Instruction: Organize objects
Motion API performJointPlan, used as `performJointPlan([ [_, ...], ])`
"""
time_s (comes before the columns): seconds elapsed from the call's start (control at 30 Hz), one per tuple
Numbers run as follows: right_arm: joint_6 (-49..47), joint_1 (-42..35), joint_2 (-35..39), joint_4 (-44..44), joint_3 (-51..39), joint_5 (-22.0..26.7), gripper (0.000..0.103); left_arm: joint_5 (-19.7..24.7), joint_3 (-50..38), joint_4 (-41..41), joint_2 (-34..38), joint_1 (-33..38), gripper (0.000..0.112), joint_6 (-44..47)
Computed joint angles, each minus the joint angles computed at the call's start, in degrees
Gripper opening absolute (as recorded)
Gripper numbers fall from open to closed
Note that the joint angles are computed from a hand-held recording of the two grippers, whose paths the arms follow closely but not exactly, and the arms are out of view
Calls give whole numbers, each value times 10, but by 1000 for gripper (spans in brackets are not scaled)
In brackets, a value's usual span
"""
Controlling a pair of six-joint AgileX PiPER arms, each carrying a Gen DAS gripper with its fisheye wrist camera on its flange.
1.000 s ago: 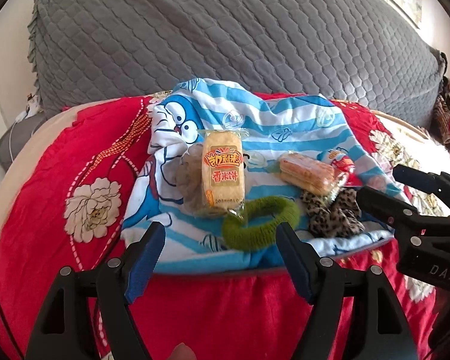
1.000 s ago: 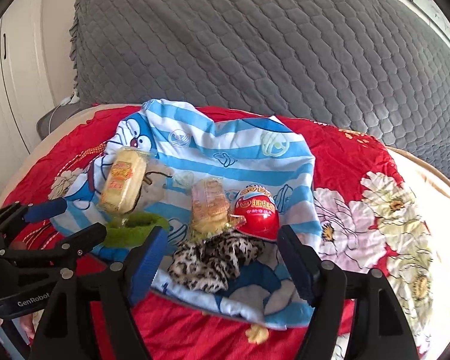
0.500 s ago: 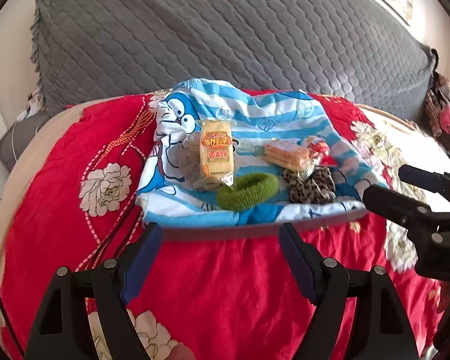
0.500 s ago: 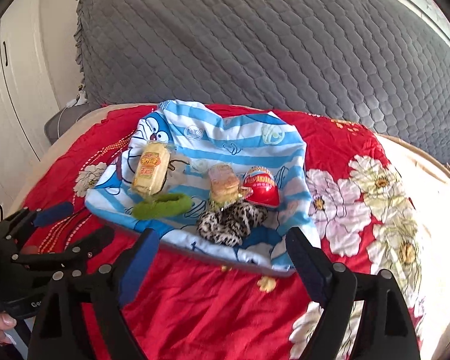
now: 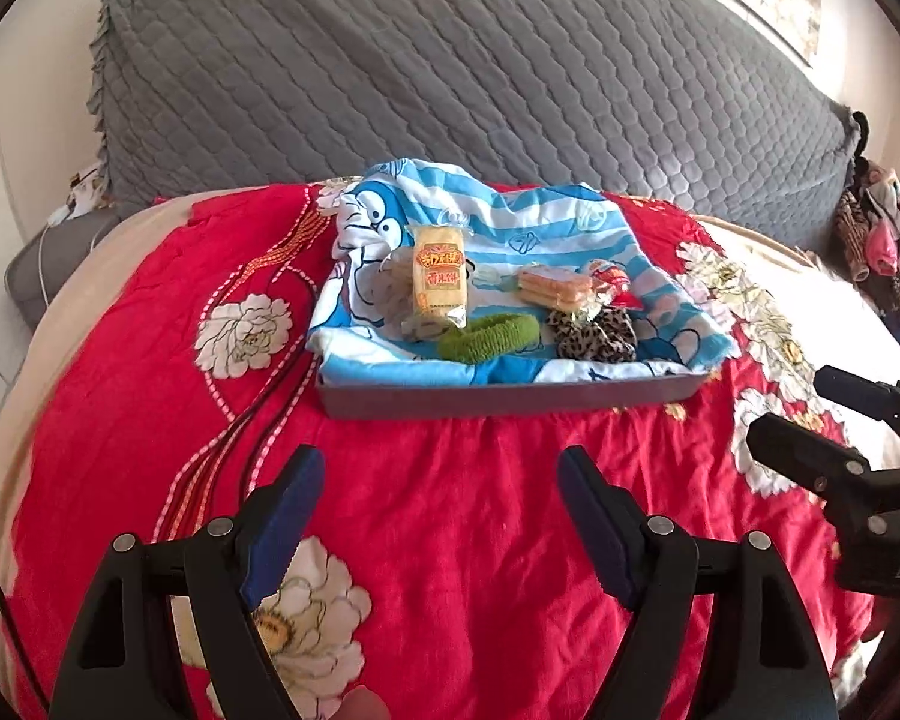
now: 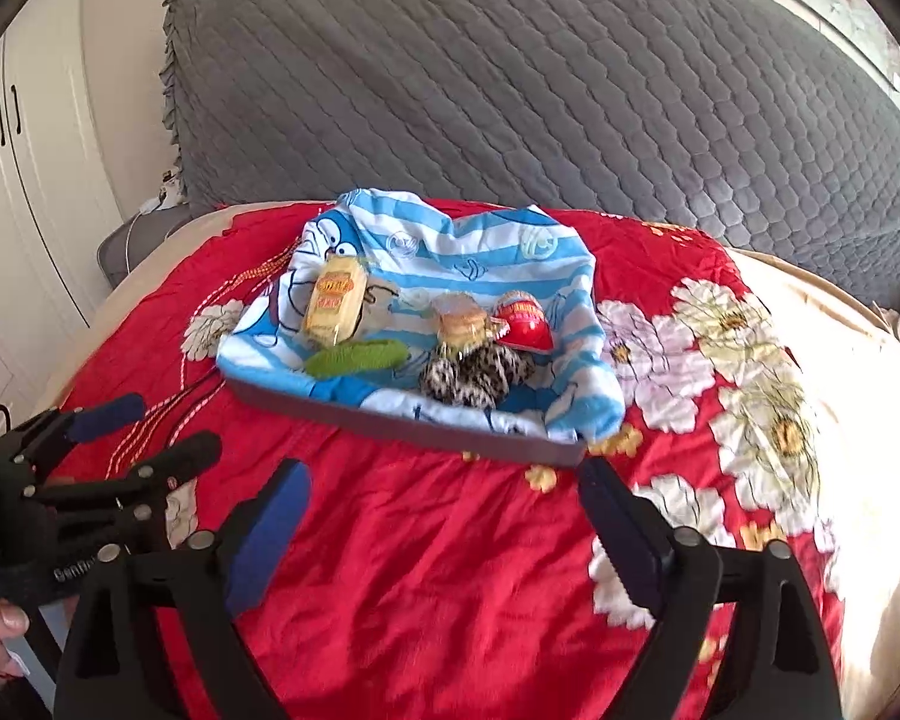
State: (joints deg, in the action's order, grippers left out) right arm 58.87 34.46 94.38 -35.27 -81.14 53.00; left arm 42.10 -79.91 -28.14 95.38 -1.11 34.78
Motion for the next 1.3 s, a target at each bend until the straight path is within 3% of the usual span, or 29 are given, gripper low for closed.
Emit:
performJointPlan([
  [0.33, 115, 63, -51, -29, 97, 18, 98, 18, 101, -42, -88, 41, 81, 66],
  [0.73, 221, 126, -71, -35, 165, 31, 101, -4, 213, -81, -154, 59, 81, 141],
  [0.93, 248, 137, -66, -51, 182, 23, 101, -36, 253, -66, -169, 40, 81, 158],
  [1.3, 271, 141, -49, -79, 199, -4, 101, -60, 257, -79, -131, 40, 81, 155],
])
